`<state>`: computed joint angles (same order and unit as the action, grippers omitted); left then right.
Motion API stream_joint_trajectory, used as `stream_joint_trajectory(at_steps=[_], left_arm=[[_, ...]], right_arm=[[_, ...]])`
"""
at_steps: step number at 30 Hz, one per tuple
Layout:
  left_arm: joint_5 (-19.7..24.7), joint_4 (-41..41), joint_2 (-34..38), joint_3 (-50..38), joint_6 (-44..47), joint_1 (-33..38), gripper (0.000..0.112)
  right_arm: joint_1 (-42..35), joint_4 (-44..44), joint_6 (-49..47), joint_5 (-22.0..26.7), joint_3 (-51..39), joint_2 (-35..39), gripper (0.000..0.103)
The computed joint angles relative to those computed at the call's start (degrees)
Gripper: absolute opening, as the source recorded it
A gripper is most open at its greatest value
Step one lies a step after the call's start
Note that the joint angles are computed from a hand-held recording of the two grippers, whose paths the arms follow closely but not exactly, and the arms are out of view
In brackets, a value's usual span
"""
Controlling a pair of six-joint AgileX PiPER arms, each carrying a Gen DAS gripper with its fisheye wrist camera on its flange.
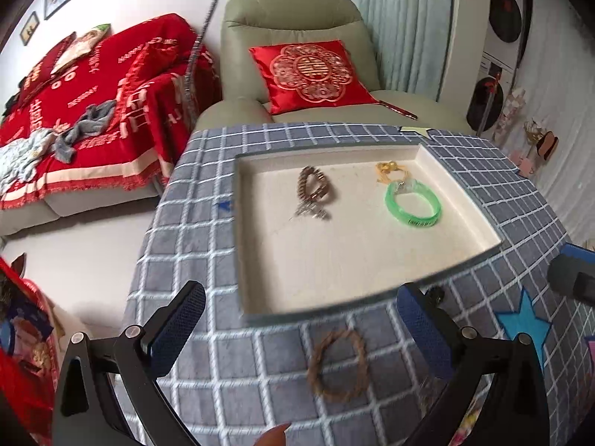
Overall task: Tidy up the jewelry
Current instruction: 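Withdraw both open tools from the tray, then grasp the silver key-shaped clip with the right tool while the left tool grasps the braided rope bracelet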
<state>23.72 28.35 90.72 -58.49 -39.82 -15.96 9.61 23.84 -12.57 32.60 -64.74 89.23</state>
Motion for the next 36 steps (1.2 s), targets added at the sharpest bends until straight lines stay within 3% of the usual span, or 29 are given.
stream_joint_trajectory(at_steps=[4,9,18,25,26,28,29,36], left_arm=[[-0.64,7.22,-3.66,6.16,-7.46,-0.58,0.103],[-2.41,-3.51,-6.08,11.5,2.59,0.78,0.103],[-2.72,-0.98,-8.53,18.31,-3.04,-1.78,0.103],[-2.7,-1.13,-9.12,19.77,-5.08,-2.92,0.103],[-2.69,-1.25,-9.16,19.83,-5.14,-3.17,0.103],[-2.78,-1.21,-9.37,19.91,-5.26,-3.44,0.103],[-2.92,-1.2,-9.59,20.01,-5.23,-3.53,0.103],[-3.23,-0.34,-10.8,20.39,-5.55,-4.15,0.103]], right_arm=[[-0.95,1.43,-0.31,1.46,3.89,-2.98,0.103],[-1.18,0.6,-0.04,1.16,10.4,-6.45,0.103],[-1.68,-3.53,3.08,-0.27,22.53,-12.23,0.103],[-4.14,-8.44,13.84,-1.95,28.53,-15.07,0.102],[-4.36,-8.75,15.59,-2.41,29.01,-15.12,0.101],[-3.82,-10.85,20.21,-3.31,29.31,-14.65,0.084],[-2.88,-13.46,24.06,-3.77,29.12,-14.08,0.08],[5.05,-31.47,47.25,-4.35,26.4,-10.18,0.066]])
